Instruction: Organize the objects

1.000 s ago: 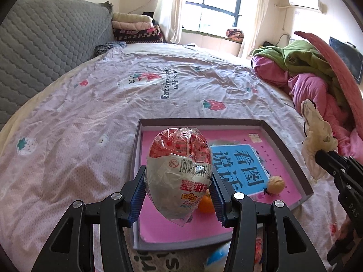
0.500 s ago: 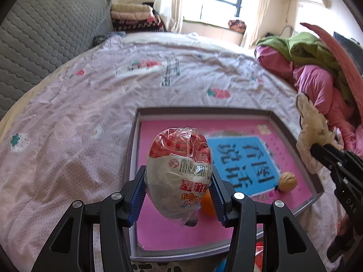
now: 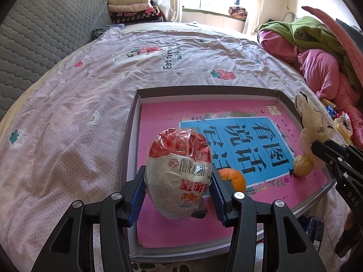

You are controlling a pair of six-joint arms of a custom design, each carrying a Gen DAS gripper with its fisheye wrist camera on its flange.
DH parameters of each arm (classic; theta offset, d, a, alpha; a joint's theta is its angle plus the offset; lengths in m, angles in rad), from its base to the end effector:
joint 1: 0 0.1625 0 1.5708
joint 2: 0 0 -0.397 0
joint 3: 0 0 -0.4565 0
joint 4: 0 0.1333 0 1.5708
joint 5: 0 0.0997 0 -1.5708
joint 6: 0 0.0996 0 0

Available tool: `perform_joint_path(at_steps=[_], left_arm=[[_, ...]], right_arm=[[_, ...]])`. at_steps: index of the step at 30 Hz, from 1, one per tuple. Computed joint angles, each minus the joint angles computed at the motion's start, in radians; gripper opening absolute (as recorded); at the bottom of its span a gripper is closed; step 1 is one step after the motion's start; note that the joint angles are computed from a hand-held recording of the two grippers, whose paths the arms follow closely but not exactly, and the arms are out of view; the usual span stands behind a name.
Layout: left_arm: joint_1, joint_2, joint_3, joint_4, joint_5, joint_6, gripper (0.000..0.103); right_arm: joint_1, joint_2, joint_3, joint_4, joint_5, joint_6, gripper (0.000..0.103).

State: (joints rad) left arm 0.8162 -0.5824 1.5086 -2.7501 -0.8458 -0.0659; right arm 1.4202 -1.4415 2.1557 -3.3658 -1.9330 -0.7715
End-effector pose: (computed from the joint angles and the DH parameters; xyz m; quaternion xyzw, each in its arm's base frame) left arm -0.3487 -0.6619 -0.0312 0.2710 0.8882 -0.2485 0.2755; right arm 0.0181 -0.5340 0.3013 0.1694 -0.8315 0.3845 0.3635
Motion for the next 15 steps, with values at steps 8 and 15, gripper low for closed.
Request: perform_joint_path(at_steps=[8,15], left_arm=[[0.001,-0.002,0.000,0.001,-0.001,-0.002,0.053],[-0.001,-0.004,0.006,0.000,-0.001,-0.010,0.054]], right_arm=[[-0.012,0.010,-0.015,0.018,-0.034,0.024,0.018],[-0.018,0.006,-0.011,0.046,-0.036,0.038,0.024]])
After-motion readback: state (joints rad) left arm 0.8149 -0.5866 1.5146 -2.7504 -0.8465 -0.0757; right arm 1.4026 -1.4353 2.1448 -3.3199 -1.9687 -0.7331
